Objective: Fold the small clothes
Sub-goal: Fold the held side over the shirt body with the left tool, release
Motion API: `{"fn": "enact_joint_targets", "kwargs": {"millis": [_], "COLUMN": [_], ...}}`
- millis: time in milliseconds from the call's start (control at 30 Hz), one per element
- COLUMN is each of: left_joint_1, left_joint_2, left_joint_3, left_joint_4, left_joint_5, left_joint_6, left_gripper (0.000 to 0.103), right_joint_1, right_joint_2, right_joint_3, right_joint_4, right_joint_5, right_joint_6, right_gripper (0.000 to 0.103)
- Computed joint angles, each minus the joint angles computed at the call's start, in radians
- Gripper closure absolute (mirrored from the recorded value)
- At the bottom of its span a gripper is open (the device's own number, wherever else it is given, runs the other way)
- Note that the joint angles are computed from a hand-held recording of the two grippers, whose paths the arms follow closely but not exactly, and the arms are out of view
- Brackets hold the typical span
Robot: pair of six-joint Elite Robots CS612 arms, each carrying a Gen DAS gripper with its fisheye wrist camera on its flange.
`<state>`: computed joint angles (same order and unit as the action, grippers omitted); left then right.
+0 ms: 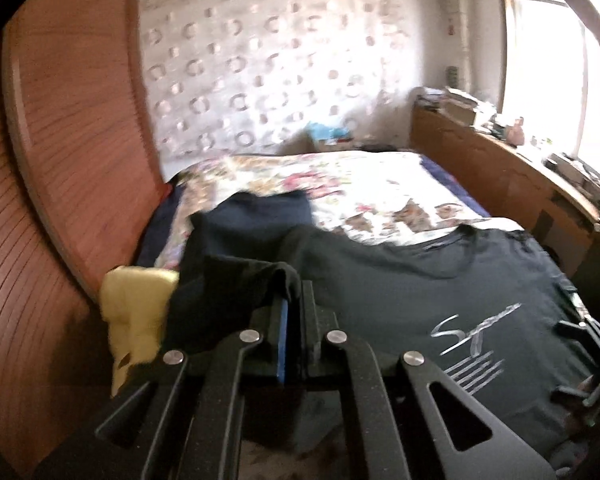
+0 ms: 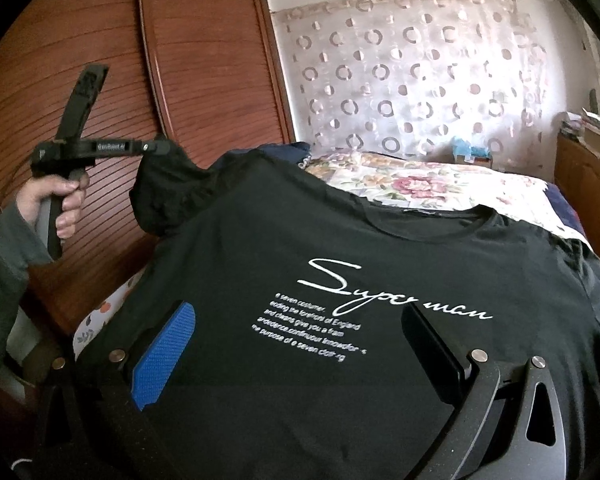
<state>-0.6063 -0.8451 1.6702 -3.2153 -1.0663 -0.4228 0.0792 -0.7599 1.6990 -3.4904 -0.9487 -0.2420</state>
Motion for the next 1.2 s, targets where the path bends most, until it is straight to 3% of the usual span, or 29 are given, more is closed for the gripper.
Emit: {"fn": "enact_joint_targets", "kwargs": {"millis": [100, 267, 400, 433, 467, 500, 700, 767, 967, 1200], "left_joint_1": [-0.007, -0.024, -0.027, -0.027, -0.026, -0.026, -0.023, -0.021, -0.026, -0.042], "left_joint_2": [0.017, 0.037, 0.022, 0.014, 0.006, 0.002, -0.016, -0.018, -0.001, 0.04], "left_joint_3": [-0.054, -0.12, -0.096, -0.081, -0.069, -0.06, -0.023, -0.009, 0.003, 0.01], "left_joint_4": [0.022, 0.11, 0.073, 0.055, 0.04, 0.024, -0.01, -0.022, -0.025, -0.049], "left_joint_5": [-0.048, -0.056, -0.08, -0.081, -0.082, -0.086, -0.09, -0.1, -0.127, -0.189], "left_joint_6": [0.042, 0.089, 0.115, 0.114, 0.113, 0.113, 0.101, 0.089, 0.059, 0.015], "left_gripper": [0.098, 0.098, 0.097, 0.091, 0.072, 0.066, 0.061, 0.055, 0.036, 0.03], "right_joint_1": [0.0, 0.002, 0.011, 0.015, 0.015, 0.018, 0.023, 0.021, 0.015, -0.018], "right_joint_2": [0.003, 0.009, 0.008, 0.011, 0.01, 0.01, 0.011, 0.008, -0.002, -0.019], "right_joint_3": [-0.002, -0.002, -0.002, -0.004, -0.004, -0.005, -0.018, -0.025, -0.029, -0.001], "right_joint_4": [-0.013, -0.02, -0.016, -0.016, -0.016, -0.015, 0.014, 0.035, 0.061, 0.032], "right_joint_5": [-0.009, -0.016, -0.027, -0.029, -0.03, -0.032, -0.037, -0.033, -0.041, -0.095], "right_joint_6": [0.01, 0.031, 0.031, 0.033, 0.033, 0.033, 0.005, -0.014, -0.051, -0.034], "right_gripper": [0.0, 0.0, 0.0, 0.0, 0.0, 0.0, 0.0, 0.0, 0.002, 0.002]}}
